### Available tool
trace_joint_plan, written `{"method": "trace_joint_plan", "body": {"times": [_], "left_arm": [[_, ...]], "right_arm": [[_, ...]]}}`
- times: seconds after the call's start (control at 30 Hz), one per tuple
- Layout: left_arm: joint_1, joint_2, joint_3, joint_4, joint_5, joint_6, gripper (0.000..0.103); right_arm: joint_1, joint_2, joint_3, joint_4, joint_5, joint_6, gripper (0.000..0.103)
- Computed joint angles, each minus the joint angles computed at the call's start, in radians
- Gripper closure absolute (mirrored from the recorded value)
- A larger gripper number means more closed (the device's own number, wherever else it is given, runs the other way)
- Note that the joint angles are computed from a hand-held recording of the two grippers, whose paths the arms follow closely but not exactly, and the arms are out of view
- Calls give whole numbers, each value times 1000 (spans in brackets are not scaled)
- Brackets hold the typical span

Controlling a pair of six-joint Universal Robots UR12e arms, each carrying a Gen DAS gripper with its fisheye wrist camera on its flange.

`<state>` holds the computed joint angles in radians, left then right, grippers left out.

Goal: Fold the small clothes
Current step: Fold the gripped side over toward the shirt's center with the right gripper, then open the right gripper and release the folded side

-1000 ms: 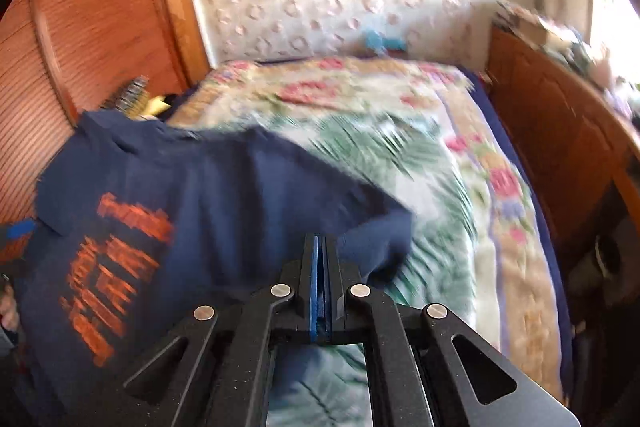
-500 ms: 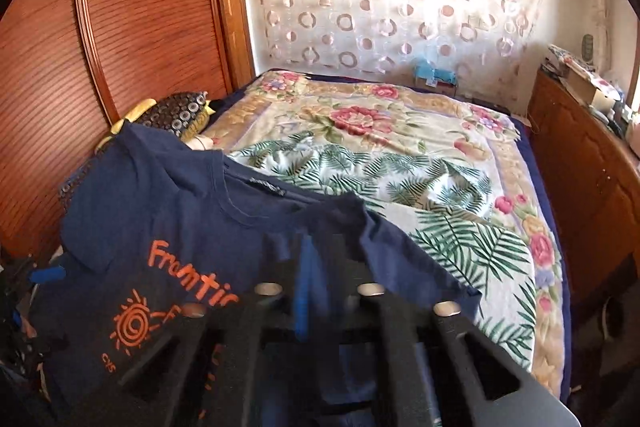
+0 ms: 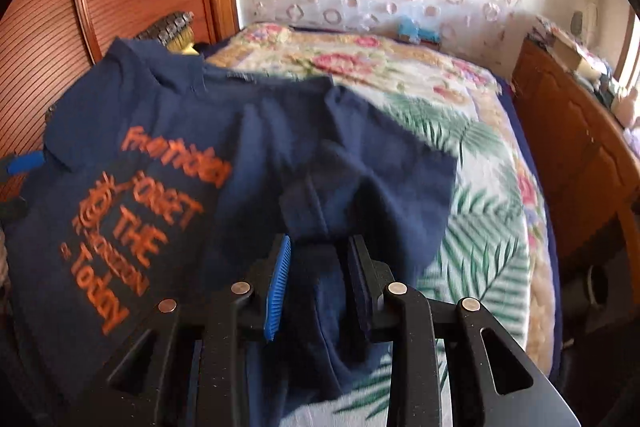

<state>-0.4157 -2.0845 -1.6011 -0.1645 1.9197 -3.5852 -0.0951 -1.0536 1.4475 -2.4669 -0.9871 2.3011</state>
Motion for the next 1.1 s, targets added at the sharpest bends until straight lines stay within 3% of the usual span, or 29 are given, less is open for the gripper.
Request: {"method": "trace_joint_plan", "body": {"times": [0.13, 0.17, 0.2, 0.43, 0.63, 0.7, 0.77, 0.83, 0.93, 1.1], "left_arm": [[2, -3, 7, -18, -4, 2, 12], [2, -3, 9, -21, -4, 2, 12], [2, -3, 10, -23, -3, 1, 12], [0, -4, 14, -22, 3, 4, 12], [-2, -10, 21, -19, -2, 7, 12], [-3, -11, 24, -24, 0, 12, 12], [-2, -10, 23, -25, 1, 12, 12], [0, -9, 22, -24, 3, 10, 12], [3, -5, 18, -25, 13, 8, 12], [14, 7, 7, -24, 42, 7, 12]], "right_arm": [[1, 11, -6, 23, 3, -20, 76], [-2, 12, -9, 39, 22, -35, 94], [-6, 10, -11, 66, 48, -55, 96], [-64, -38, 27, 159, 238, -147, 97], [-84, -76, 73, 229, 232, -239, 96], [-80, -77, 78, 251, 206, -261, 91], [-75, -77, 87, 209, 180, -244, 71], [-75, -68, 79, 213, 186, -224, 70], [-71, -54, 69, 137, 183, -155, 60], [-61, -11, 28, 44, 175, -34, 59]]}}
